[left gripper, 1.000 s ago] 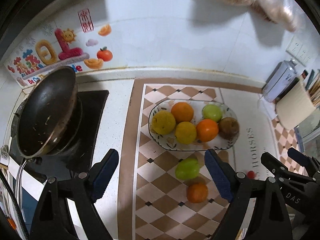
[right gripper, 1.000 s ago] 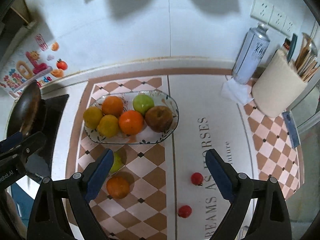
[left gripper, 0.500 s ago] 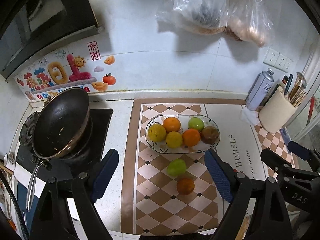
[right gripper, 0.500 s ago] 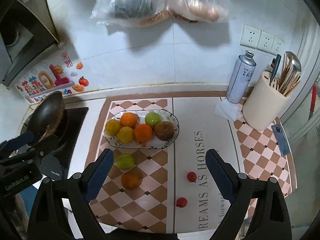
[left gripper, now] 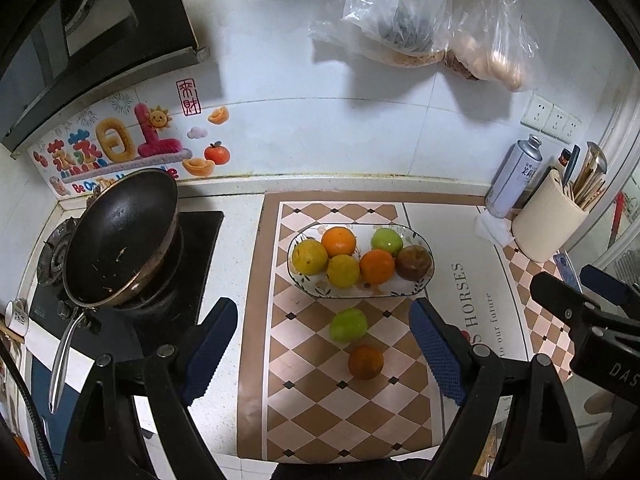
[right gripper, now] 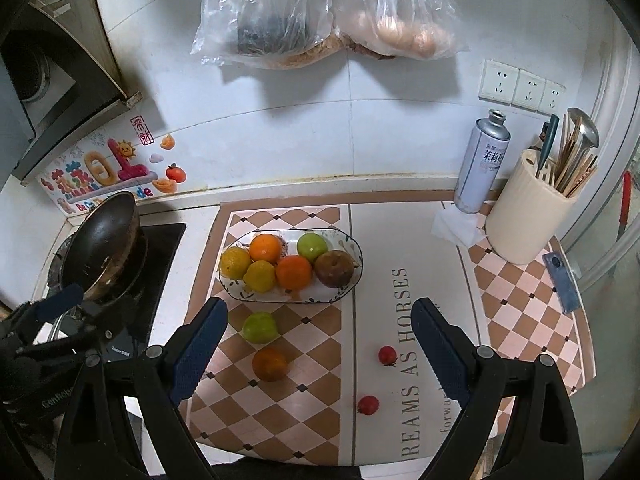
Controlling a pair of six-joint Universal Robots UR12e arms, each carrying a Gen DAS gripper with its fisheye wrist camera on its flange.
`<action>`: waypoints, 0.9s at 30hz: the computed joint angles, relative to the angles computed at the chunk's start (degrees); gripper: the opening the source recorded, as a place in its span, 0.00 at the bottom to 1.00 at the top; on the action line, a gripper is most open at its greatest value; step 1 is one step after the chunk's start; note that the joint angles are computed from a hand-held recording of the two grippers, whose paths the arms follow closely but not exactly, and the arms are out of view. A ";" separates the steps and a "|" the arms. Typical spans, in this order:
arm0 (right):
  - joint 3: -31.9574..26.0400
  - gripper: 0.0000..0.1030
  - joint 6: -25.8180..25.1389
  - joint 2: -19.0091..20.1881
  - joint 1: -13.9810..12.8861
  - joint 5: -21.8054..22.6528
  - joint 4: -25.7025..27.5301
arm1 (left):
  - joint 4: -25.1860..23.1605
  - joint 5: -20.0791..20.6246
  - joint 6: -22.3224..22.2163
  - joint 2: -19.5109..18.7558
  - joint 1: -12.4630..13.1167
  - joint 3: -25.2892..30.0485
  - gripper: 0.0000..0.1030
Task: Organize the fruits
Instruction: 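Lift both open tools up away from the plate, then grasp the green apple with the left tool while the right tool grasps the orange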
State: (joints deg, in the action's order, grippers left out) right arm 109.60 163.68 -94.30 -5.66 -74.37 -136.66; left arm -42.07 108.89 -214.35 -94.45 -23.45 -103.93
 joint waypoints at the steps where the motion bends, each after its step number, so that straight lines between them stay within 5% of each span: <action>1: -0.06 0.92 0.27 0.24 -0.06 0.34 0.14 | -0.11 -0.06 0.02 -0.15 0.03 0.06 0.85; 5: -0.80 0.92 1.58 2.72 0.12 1.77 3.35 | -1.16 -0.89 -0.40 -0.80 0.51 0.09 0.85; 7: -1.34 0.92 1.48 4.97 0.36 2.76 7.10 | -3.45 -1.11 -0.40 -1.69 0.99 0.36 0.87; 8: -1.68 0.92 1.33 6.14 0.74 2.39 8.95 | -4.21 -1.24 -0.52 -2.05 1.22 0.30 0.96; 14: -3.19 0.92 -0.26 14.13 3.03 2.23 19.22 | -12.82 -1.72 -2.53 -4.34 3.58 -0.23 0.97; 22: -3.97 0.92 -1.42 20.80 6.31 0.25 22.91 | -19.53 -6.19 -4.99 -6.82 5.97 -0.93 0.97; 23: -4.00 0.88 -1.47 21.21 6.54 0.35 22.87 | -19.70 -6.61 -5.09 -7.03 6.02 -0.92 0.97; 26: -3.94 0.57 -2.06 21.87 7.23 -0.45 22.74 | -19.78 -8.57 -4.77 -7.84 6.30 -0.55 0.97; 27: -3.75 0.56 -2.56 21.82 7.14 -0.63 22.58 | -19.54 -8.93 -4.45 -8.22 6.41 -0.26 0.97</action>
